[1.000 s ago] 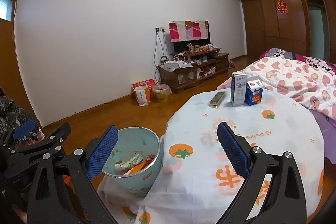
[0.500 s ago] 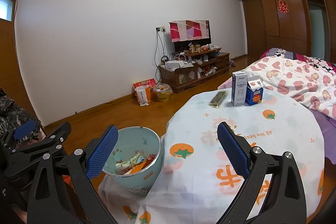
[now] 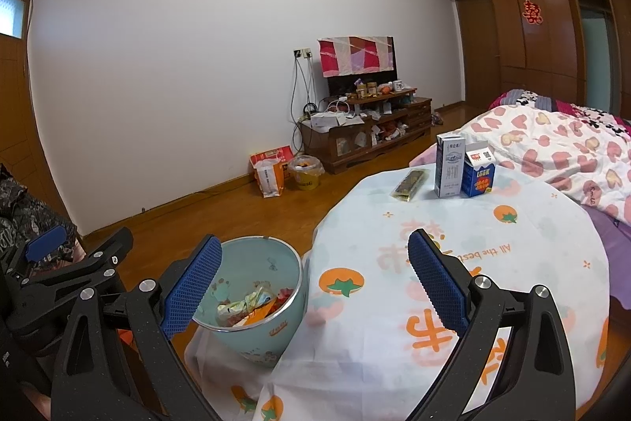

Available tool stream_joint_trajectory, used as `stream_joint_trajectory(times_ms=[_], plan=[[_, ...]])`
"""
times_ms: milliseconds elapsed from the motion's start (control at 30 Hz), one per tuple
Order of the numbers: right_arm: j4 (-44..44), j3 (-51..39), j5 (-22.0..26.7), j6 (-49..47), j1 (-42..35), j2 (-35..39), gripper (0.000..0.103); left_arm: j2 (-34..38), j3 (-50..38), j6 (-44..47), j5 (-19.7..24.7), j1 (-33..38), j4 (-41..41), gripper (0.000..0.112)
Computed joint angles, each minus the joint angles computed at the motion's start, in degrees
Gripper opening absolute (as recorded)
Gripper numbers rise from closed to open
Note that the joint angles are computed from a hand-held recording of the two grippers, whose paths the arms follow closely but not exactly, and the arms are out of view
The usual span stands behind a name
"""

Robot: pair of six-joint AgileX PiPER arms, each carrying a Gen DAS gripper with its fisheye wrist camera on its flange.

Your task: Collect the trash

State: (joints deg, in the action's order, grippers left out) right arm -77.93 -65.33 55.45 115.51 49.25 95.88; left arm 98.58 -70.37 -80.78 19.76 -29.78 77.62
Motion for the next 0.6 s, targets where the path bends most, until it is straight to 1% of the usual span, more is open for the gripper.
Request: stream_joint_trajectory(times_ms=[400, 467, 533, 600], plan=[[0.2, 0.2, -0.5, 0.1, -0.2, -0.2, 0.094, 0.3, 0.1, -0.3, 0.6, -0.3, -0.3, 0.097], [0.3, 0.2, -0.6, 0.0, -0.2, -0.2, 0.094, 0.2, 0.2, 0.5, -0.8, 0.2, -1.0, 0.097], [0.3, 0.4, -0.6, 0.2, -0.2, -0.3, 0.094, -0.1, 0.2, 4.4, -3.0, 0.9, -4.8, 0.096], [0.4, 0.5, -0.6, 0.2, -0.2, -0.3, 0.094, 0.0, 0.1, 6.2, -3.6, 0.9, -6.7, 0.096]])
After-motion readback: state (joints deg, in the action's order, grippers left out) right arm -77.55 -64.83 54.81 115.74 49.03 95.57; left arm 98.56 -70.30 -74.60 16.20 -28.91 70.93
